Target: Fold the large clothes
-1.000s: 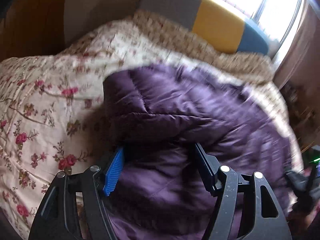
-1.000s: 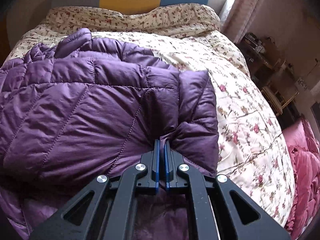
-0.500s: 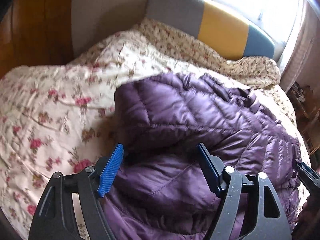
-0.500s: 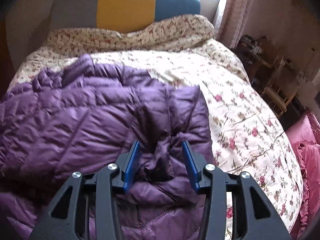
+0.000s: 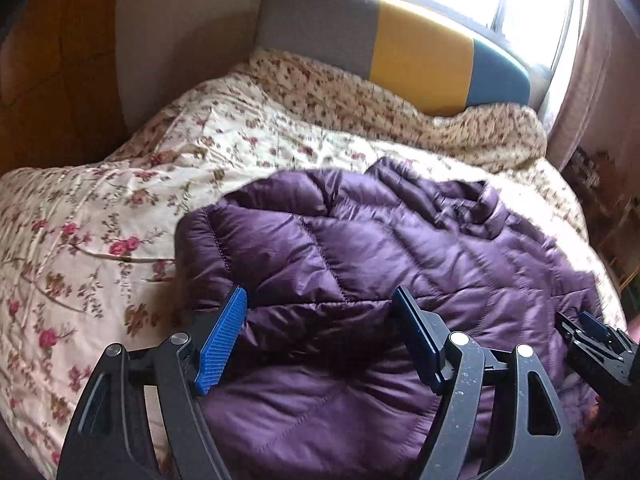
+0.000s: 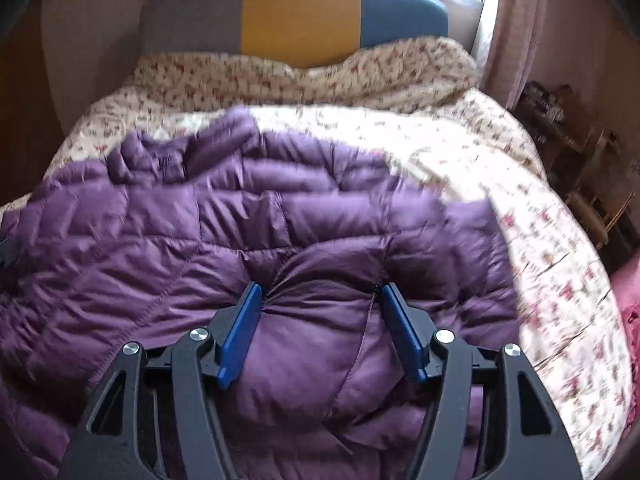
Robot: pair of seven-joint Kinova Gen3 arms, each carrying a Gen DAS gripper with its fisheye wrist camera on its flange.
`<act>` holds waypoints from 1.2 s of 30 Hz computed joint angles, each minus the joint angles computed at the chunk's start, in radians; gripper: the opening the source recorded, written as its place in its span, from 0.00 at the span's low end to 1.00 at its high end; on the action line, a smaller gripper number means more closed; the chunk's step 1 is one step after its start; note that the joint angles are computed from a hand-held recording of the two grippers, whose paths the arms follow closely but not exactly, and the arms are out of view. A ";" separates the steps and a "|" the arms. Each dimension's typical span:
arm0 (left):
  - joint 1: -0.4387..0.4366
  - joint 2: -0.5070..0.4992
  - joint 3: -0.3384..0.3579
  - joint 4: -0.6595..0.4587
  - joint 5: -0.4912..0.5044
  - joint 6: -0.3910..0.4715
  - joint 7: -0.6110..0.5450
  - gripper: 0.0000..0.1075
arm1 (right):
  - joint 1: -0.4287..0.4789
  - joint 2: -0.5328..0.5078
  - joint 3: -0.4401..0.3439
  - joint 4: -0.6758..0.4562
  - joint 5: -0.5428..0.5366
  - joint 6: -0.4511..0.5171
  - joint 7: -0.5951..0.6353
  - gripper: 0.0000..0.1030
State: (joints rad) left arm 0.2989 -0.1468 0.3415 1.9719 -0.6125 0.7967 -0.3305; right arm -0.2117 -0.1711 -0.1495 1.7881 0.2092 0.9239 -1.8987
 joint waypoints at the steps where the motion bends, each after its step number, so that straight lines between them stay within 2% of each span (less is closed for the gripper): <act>1: -0.001 0.014 -0.008 0.004 0.005 -0.012 -0.018 0.69 | -0.001 -0.002 -0.001 0.020 0.001 -0.015 0.003 0.60; 4: 0.006 0.040 -0.051 0.039 0.036 -0.073 -0.068 0.69 | 0.002 -0.019 -0.008 0.083 0.011 -0.079 -0.019 0.60; 7: -0.011 0.044 -0.040 0.078 -0.003 -0.121 -0.014 0.70 | 0.006 -0.023 0.000 0.108 -0.003 -0.109 -0.013 0.60; 10: 0.003 0.065 -0.033 0.064 -0.034 -0.092 0.010 0.70 | 0.010 -0.020 -0.009 0.111 0.008 -0.113 -0.021 0.61; 14: 0.025 0.065 -0.051 0.048 -0.019 -0.068 -0.010 0.70 | 0.011 -0.021 -0.017 0.103 0.018 -0.099 -0.028 0.61; 16: 0.032 0.044 -0.062 0.037 0.028 -0.051 -0.044 0.79 | 0.009 -0.023 -0.009 0.095 0.012 -0.085 -0.015 0.63; 21: 0.026 -0.077 0.001 0.069 0.074 0.004 -0.029 0.82 | 0.010 -0.042 0.015 0.052 -0.023 -0.026 0.049 0.81; 26: 0.009 -0.210 0.069 0.116 0.147 0.058 -0.043 0.82 | 0.012 -0.128 0.023 0.052 -0.053 0.030 0.133 0.86; 36: -0.016 -0.478 0.176 0.158 0.339 0.227 -0.109 0.82 | 0.040 -0.311 0.060 0.107 -0.132 0.234 0.331 0.89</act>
State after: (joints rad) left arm 0.2829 -0.6245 0.5179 2.1303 -0.2732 1.0238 -0.4392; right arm -0.1719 -0.4819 -0.0897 1.8951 0.0775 1.1581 -1.5673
